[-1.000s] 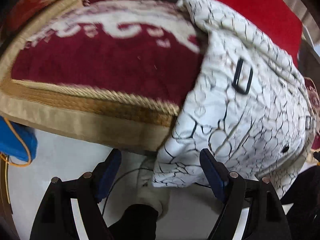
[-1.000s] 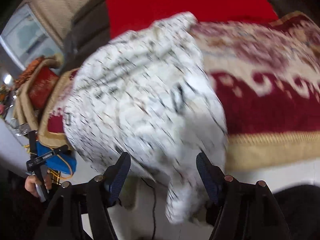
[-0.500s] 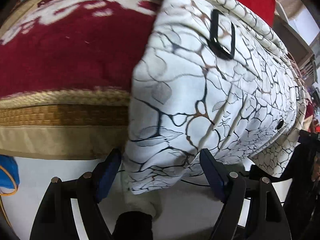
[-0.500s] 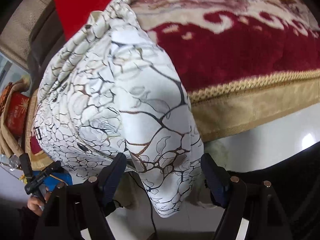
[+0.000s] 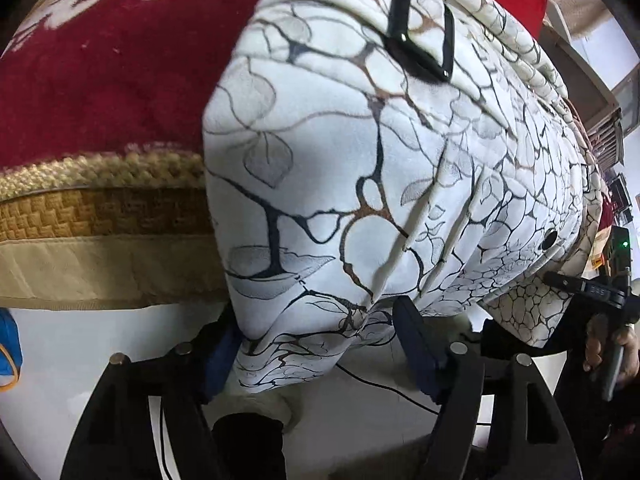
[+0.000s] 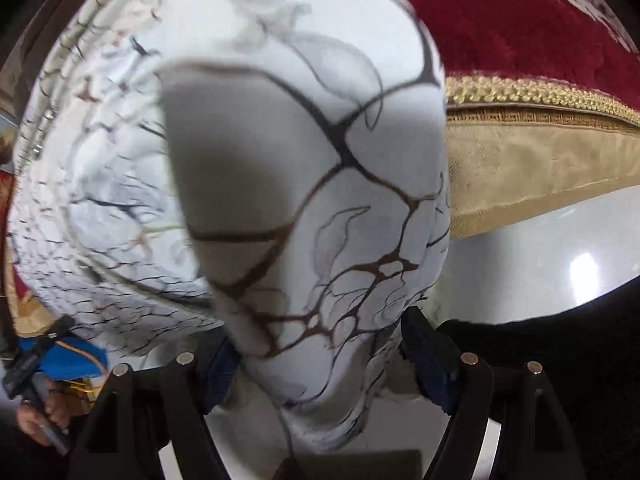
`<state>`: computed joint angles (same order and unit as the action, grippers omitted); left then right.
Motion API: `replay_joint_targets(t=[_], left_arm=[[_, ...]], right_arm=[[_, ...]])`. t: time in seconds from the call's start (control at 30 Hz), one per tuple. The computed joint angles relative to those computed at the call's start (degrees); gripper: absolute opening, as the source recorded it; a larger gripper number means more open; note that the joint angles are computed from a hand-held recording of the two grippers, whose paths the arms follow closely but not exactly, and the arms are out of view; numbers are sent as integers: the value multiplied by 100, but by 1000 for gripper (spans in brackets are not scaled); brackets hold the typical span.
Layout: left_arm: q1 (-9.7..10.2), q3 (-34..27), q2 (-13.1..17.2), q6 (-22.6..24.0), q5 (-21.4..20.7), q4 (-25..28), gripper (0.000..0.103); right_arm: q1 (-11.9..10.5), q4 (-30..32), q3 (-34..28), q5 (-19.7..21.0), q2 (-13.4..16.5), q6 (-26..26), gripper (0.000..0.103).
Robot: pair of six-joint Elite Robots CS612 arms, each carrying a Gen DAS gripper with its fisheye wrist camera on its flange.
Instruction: Fold large clothes
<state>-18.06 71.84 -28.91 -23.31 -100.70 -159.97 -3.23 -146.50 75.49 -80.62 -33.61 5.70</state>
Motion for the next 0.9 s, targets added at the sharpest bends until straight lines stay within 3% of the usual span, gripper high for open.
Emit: replay_joint_targets(t=[0.07,0.1,0.13,0.17,0.2,0.23,0.3,0.47,0.57,0.67,0.77,0.9], left_arm=[[-4,-10,19,33,-23,28,74],[-15,-8,31,34,-36,-12,72],[-41,-6,49,53,-25,-71,55],[-54,-6,51,109,-38,-73,42],[-60,-4,49,148,-55,-73,23],[-63,-5,49,159,-73,-93,15],[-51,22,42,182,-226,-223,8],[-46,248,-93,398,-699,-802,6],[1,428,-133,227,-1244,-1936,6],[63,475,-93,-179,-1529,-3040,6],[95,361,-1,-512,-1560,-3207,6],[110,274,-23,-201,-1521,-2355,6]], right_arm=[[17,-337,50,-133,46,-118,79],[2,-513,83,-77,67,-257,65],[-21,-526,84,38,78,-340,48],[-48,-377,49,166,83,-430,19],[-66,-137,12,270,69,-542,18],[-91,-81,54,403,23,-628,16],[-150,57,147,774,-89,-819,12],[-360,290,522,2238,-532,-1471,9],[-502,125,658,3387,-793,-1754,9],[-562,-242,635,4065,-903,-1811,9],[-503,-447,487,3911,-905,-1850,9],[-459,44,183,3558,-708,-1751,9]])
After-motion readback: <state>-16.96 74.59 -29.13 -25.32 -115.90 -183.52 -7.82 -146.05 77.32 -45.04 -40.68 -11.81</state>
